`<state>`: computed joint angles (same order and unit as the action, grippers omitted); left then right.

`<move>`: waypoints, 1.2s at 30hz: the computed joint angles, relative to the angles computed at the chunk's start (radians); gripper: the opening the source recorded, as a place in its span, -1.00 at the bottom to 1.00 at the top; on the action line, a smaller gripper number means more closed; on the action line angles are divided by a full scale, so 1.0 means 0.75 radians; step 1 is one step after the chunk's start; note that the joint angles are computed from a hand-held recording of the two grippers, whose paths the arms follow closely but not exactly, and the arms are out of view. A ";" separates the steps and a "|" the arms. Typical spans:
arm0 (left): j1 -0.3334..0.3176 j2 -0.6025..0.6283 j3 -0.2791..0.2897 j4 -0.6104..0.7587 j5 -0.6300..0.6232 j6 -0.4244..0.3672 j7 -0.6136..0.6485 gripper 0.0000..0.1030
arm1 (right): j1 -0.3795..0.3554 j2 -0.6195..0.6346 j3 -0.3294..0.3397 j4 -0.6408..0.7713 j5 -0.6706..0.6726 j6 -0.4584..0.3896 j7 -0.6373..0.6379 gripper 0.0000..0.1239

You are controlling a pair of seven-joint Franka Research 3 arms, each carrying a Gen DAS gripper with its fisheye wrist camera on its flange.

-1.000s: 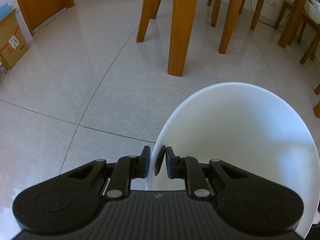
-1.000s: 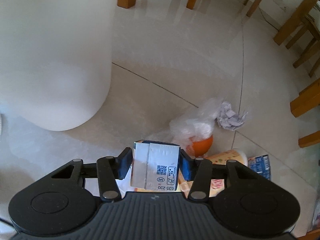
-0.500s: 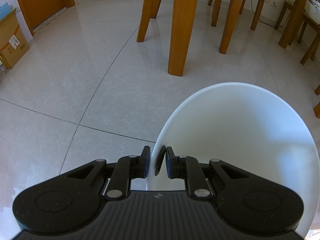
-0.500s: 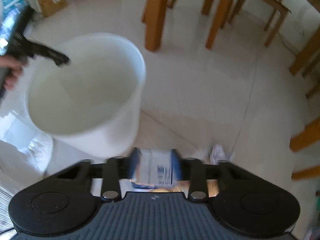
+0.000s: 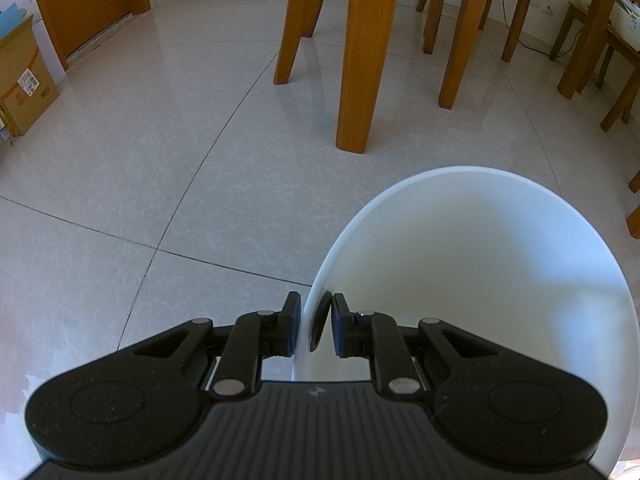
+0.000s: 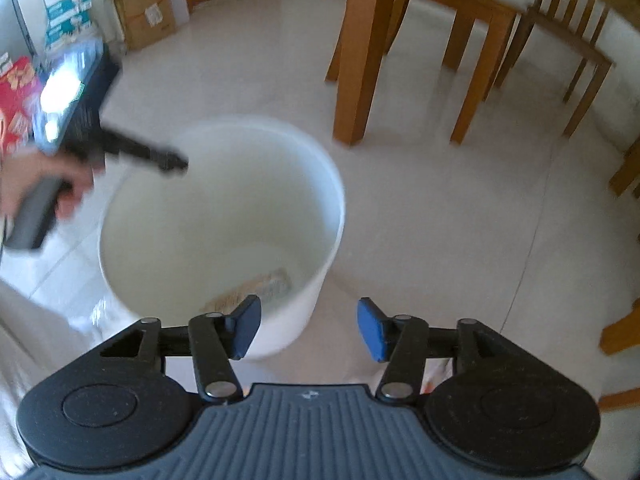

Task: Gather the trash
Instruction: 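Grasp the blue juice carton with the right gripper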

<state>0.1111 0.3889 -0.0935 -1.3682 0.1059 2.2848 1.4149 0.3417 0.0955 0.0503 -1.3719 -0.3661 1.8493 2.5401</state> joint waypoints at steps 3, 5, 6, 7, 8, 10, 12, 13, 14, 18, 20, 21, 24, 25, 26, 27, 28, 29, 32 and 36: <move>0.000 0.000 0.000 -0.001 -0.002 0.001 -0.004 -0.72 | -0.018 -0.082 0.008 -0.240 0.125 0.158 0.028 -0.03; 0.001 -0.007 0.000 -0.011 -0.002 0.005 -0.005 -0.72 | -0.025 -0.112 0.022 -0.365 0.159 0.260 0.010 0.21; 0.001 -0.009 0.000 -0.014 -0.003 0.006 -0.007 -0.72 | -0.024 -0.116 0.031 -0.419 0.160 0.304 0.010 0.26; 0.001 -0.010 0.000 -0.015 -0.004 0.006 -0.009 -0.72 | -0.022 -0.117 0.039 -0.465 0.156 0.345 -0.010 0.30; 0.001 -0.009 0.001 -0.012 -0.004 0.004 -0.012 -0.72 | -0.019 -0.109 0.046 -0.494 0.155 0.371 -0.053 0.30; 0.001 -0.010 0.000 -0.015 -0.004 0.006 -0.015 -0.72 | -0.009 -0.064 0.058 -0.504 0.177 0.376 -0.182 0.30; 0.000 -0.011 0.001 -0.014 -0.004 0.002 -0.019 -0.72 | -0.004 -0.024 0.061 -0.521 0.245 0.409 -0.362 0.30; -0.001 -0.007 0.002 -0.008 -0.003 -0.001 -0.023 -0.72 | 0.002 0.005 0.063 -0.516 0.267 0.407 -0.451 0.30; -0.001 -0.007 0.002 -0.009 -0.002 -0.001 -0.026 -0.72 | 0.004 0.024 0.063 -0.510 0.294 0.406 -0.550 0.30; 0.001 -0.009 0.000 -0.011 -0.007 0.000 -0.027 -0.72 | 0.021 0.132 0.058 -0.447 0.328 0.382 -0.906 0.30; 0.005 -0.010 -0.001 -0.009 -0.018 -0.006 -0.031 -0.72 | 0.041 0.175 0.048 -0.421 0.273 0.372 -1.054 0.30; 0.006 -0.008 -0.002 -0.004 -0.022 -0.010 -0.031 -0.72 | 0.045 0.190 0.043 -0.421 0.260 0.385 -1.128 0.30; 0.012 -0.008 -0.004 -0.006 -0.033 -0.012 -0.023 -0.72 | 0.059 0.252 0.031 -0.385 0.242 0.389 -1.299 0.30; 0.013 -0.005 -0.004 -0.001 -0.036 -0.019 -0.025 -0.72 | 0.063 0.270 0.029 -0.381 0.241 0.407 -1.357 0.30; 0.014 -0.005 -0.004 0.000 -0.039 -0.022 -0.025 -0.72 | 0.064 0.284 0.029 -0.373 0.254 0.413 -1.404 0.29; 0.015 -0.005 -0.005 -0.001 -0.041 -0.022 -0.023 -0.73 | 0.064 0.300 0.030 -0.364 0.271 0.416 -1.460 0.29; 0.015 -0.003 -0.005 0.002 -0.042 -0.026 -0.021 -0.73 | 0.067 0.315 0.029 -0.354 0.283 0.414 -1.496 0.27; 0.015 -0.004 -0.005 0.000 -0.043 -0.028 -0.020 -0.73 | 0.071 0.325 0.025 -0.348 0.289 0.412 -1.527 0.26; 0.010 -0.002 -0.003 0.003 -0.035 -0.030 -0.023 -0.73 | 0.083 0.330 0.009 -0.354 0.294 0.413 -1.562 0.20; 0.009 -0.004 -0.002 -0.004 -0.030 -0.023 -0.023 -0.73 | 0.078 0.314 -0.005 -0.355 0.315 0.380 -1.581 0.09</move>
<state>0.1176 0.3857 -0.0954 -1.3713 0.0836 2.2674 1.3978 0.4005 0.3311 0.0462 -1.6379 -0.1301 2.1339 1.3546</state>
